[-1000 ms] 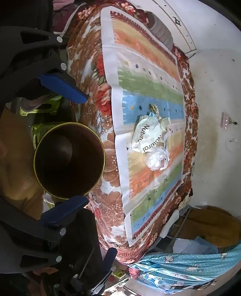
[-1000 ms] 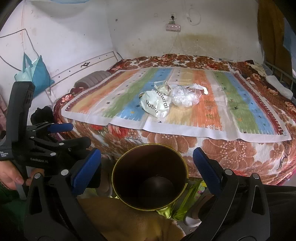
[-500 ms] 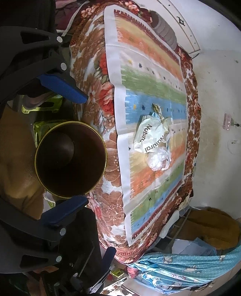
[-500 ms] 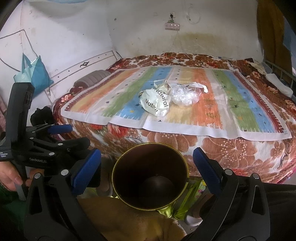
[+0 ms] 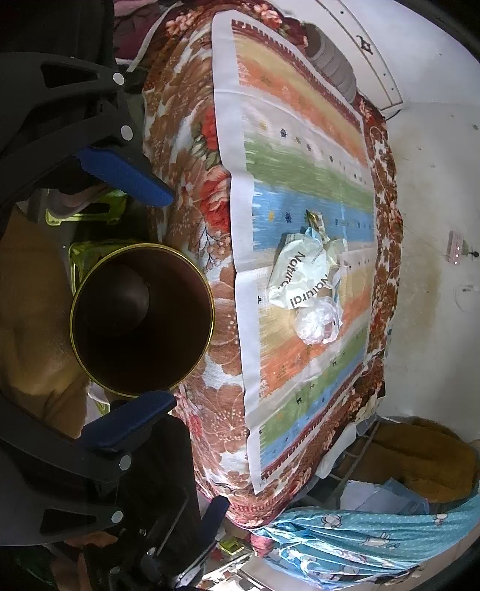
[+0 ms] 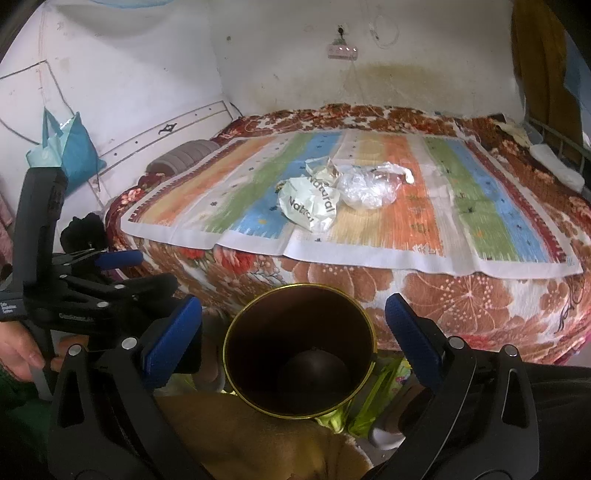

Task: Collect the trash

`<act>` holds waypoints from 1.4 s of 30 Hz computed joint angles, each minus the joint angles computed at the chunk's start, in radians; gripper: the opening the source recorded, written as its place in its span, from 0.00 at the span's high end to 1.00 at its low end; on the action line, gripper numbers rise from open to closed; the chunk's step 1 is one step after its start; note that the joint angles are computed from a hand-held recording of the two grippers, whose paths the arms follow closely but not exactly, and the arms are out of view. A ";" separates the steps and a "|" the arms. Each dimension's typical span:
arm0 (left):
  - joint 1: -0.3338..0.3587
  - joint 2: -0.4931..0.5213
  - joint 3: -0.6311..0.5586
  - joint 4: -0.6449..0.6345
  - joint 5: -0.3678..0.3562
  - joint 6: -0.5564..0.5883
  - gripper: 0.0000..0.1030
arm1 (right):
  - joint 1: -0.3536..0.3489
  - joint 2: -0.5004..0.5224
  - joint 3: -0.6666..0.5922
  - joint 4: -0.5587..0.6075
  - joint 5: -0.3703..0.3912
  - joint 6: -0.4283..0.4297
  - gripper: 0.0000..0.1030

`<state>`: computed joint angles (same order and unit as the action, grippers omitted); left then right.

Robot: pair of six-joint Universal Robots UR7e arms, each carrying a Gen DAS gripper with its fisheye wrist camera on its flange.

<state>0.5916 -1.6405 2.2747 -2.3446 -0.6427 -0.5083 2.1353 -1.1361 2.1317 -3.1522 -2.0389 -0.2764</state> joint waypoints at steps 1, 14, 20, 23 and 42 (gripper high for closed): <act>-0.001 0.000 0.000 0.003 0.001 -0.003 0.06 | 0.001 -0.002 0.003 -0.005 0.003 -0.002 0.08; 0.028 0.003 -0.026 0.019 -0.051 -0.034 0.06 | -0.020 -0.007 -0.013 0.019 0.028 0.022 0.08; 0.058 0.027 -0.074 0.027 -0.070 -0.031 0.06 | -0.026 -0.005 -0.056 0.069 0.027 0.020 0.08; 0.078 0.043 -0.106 0.046 -0.092 -0.026 0.06 | -0.037 -0.008 -0.081 0.095 0.045 0.027 0.08; 0.209 0.210 -0.396 0.193 -0.125 0.033 0.06 | -0.033 0.101 -0.303 0.268 0.001 -0.039 0.08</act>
<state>0.8004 -1.4303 1.8792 -2.1513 -0.7681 -0.4752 2.1026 -1.0353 1.8283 -2.8840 -2.0376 -0.3153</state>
